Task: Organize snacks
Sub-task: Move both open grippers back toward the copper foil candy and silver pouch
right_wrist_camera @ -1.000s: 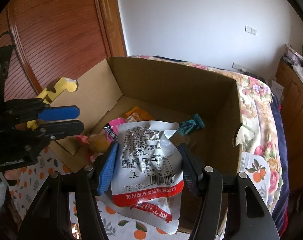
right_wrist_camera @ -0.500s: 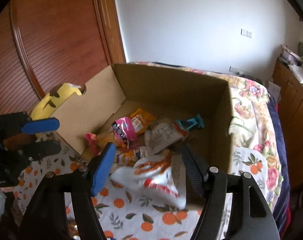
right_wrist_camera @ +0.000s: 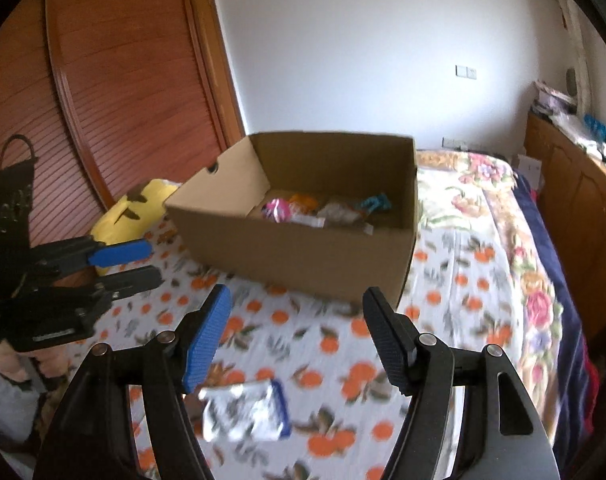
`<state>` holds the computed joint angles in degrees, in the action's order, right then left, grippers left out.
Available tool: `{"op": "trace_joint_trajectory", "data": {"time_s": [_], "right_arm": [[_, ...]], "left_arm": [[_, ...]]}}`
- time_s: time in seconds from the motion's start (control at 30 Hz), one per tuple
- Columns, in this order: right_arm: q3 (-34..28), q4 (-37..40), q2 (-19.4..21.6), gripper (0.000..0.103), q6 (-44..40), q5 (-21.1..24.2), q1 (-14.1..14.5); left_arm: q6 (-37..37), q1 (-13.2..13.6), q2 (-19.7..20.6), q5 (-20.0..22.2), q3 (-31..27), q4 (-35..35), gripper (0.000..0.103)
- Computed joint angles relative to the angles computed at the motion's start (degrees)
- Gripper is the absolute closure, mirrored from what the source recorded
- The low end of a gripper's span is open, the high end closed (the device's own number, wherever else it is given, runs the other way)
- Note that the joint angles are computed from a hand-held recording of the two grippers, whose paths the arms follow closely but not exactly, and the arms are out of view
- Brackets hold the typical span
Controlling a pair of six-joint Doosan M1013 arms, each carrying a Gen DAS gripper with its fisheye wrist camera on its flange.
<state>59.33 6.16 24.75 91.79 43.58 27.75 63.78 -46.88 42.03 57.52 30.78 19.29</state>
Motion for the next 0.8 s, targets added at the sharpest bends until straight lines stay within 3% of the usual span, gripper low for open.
{"op": "trace_joint_trajectory", "data": {"time_s": [0.33, 0.8], "right_arm": [[10.00, 0.34, -4.61, 0.033, 3.27, -4.02, 1.53], [16.35, -0.62, -5.83, 0.033, 6.46, -6.16, 3.22]], "left_arm": [[-3.61, -2.51, -4.19, -2.21, 10.93, 1.48, 0.063], [-5.20, -3.48, -4.69, -0.68, 14.10, 1.35, 0.064]]}}
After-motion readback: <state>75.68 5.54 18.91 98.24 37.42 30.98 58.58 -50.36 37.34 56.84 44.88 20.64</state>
